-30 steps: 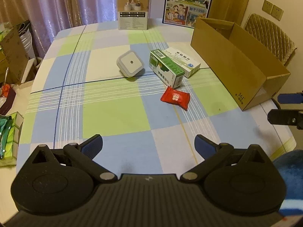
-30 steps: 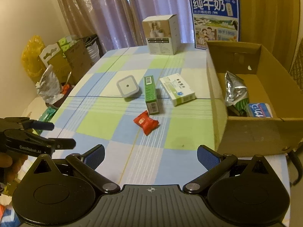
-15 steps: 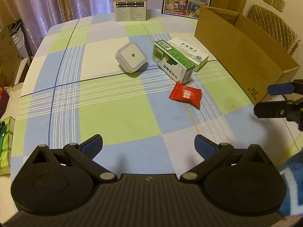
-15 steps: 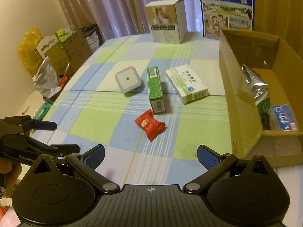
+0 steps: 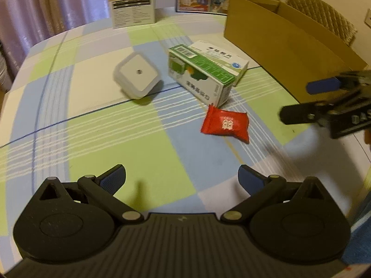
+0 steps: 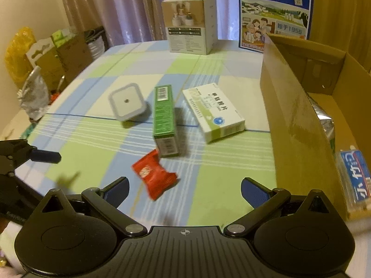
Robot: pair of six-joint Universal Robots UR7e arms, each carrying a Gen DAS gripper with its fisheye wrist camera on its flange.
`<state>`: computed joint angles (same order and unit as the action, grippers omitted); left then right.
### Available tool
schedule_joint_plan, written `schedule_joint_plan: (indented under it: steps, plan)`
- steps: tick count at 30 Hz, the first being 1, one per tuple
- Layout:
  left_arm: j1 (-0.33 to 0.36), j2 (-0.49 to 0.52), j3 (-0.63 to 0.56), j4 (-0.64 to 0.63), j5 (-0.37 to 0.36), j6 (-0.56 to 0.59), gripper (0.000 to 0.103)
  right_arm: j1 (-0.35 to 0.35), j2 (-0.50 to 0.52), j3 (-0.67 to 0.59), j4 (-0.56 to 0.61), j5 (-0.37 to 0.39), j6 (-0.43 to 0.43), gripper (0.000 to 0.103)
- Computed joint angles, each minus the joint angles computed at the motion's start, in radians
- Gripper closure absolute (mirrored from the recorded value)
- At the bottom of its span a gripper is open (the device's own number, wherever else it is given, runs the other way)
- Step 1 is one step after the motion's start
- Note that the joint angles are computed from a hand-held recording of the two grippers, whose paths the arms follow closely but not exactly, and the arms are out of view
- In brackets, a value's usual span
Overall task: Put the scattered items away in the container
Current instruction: 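Grasp the red snack packet with the left gripper while the right grasps the tall green box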
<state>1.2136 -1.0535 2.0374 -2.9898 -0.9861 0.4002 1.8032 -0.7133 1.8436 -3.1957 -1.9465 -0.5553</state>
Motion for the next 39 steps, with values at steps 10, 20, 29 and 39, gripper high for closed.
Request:
schedule_joint_plan:
  steps: [10,20,29,39]
  plan:
    - [0.020,0.106,-0.071,-0.048,-0.106,0.120,0.003,-0.038,0.044,-0.073,0.011,0.035,0.059,0.039]
    - [0.024,0.202,-0.158,-0.013,-0.135,0.150,0.018,-0.050,0.058,-0.087,-0.017,0.037,0.048,0.044]
    - [0.022,0.239,-0.187,-0.036,-0.128,0.148,0.033,-0.053,0.054,-0.084,-0.017,0.044,0.059,0.044]
    - [0.031,0.166,-0.137,-0.036,-0.070,0.122,0.061,-0.047,0.062,-0.093,0.016,0.068,0.029,0.044]
